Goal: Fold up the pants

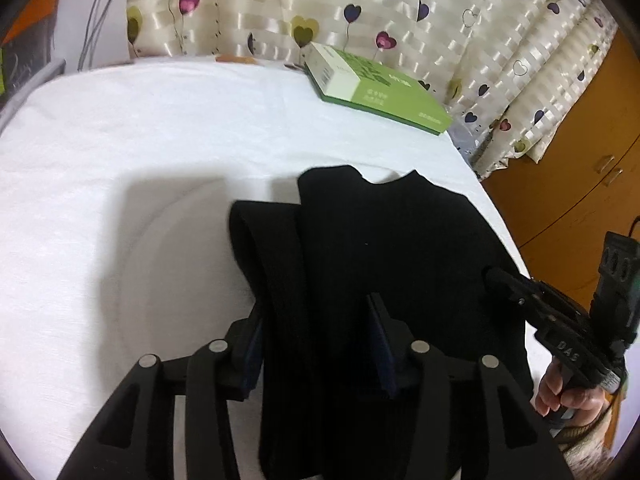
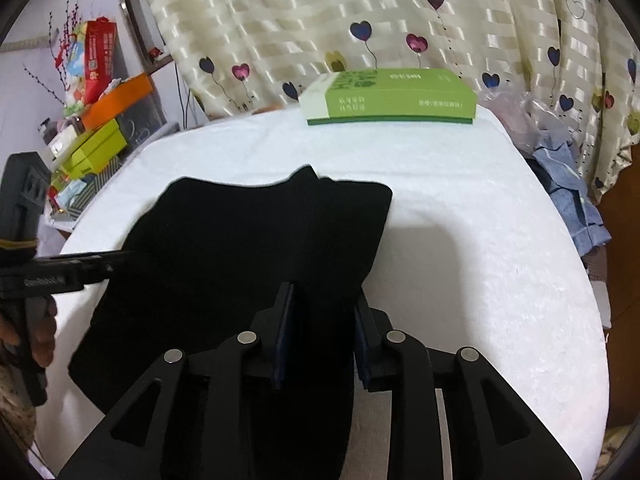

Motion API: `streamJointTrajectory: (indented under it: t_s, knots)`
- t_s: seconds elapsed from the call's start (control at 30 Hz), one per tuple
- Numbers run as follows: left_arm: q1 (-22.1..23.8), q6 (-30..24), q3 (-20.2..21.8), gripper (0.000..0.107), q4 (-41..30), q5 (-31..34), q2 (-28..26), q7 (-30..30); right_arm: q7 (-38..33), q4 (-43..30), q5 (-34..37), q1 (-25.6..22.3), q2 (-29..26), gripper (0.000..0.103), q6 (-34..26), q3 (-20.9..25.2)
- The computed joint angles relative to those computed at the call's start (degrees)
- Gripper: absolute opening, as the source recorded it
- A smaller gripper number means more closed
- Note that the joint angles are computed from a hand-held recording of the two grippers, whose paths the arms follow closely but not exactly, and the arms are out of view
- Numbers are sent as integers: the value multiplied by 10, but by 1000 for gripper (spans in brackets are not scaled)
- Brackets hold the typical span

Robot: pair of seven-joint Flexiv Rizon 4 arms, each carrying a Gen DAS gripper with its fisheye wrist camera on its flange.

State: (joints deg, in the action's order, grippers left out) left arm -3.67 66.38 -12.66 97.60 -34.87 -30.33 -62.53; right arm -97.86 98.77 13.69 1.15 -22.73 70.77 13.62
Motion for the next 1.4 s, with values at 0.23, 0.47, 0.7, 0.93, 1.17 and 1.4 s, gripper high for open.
streamJointTrajectory:
  t_s: [0.23, 0.47, 0.7, 0.93, 1.17, 1.4]
  knots:
    - [-1, 39, 5, 51, 40, -1, 27, -8, 72, 69, -72, 43, 42, 29, 60, -48]
    - [-23, 105, 34, 54, 108, 40, 75, -54, 86, 142, -69, 38, 102, 29, 97, -22]
    - [-49, 168, 43, 56, 170, 89, 113, -100, 89, 204, -65, 54, 143, 46, 107, -17]
    - [-101, 207, 104, 58, 211, 192, 137, -195, 148, 267, -129, 77, 175, 46, 134, -37]
    - [-138, 204, 155, 58, 221, 303, 146, -292, 212, 302, -196, 87, 181, 46, 125, -53]
    - [-135, 193, 144, 58, 223, 324, 138, -329, 251, 306, -232, 88, 182, 46, 102, -58]
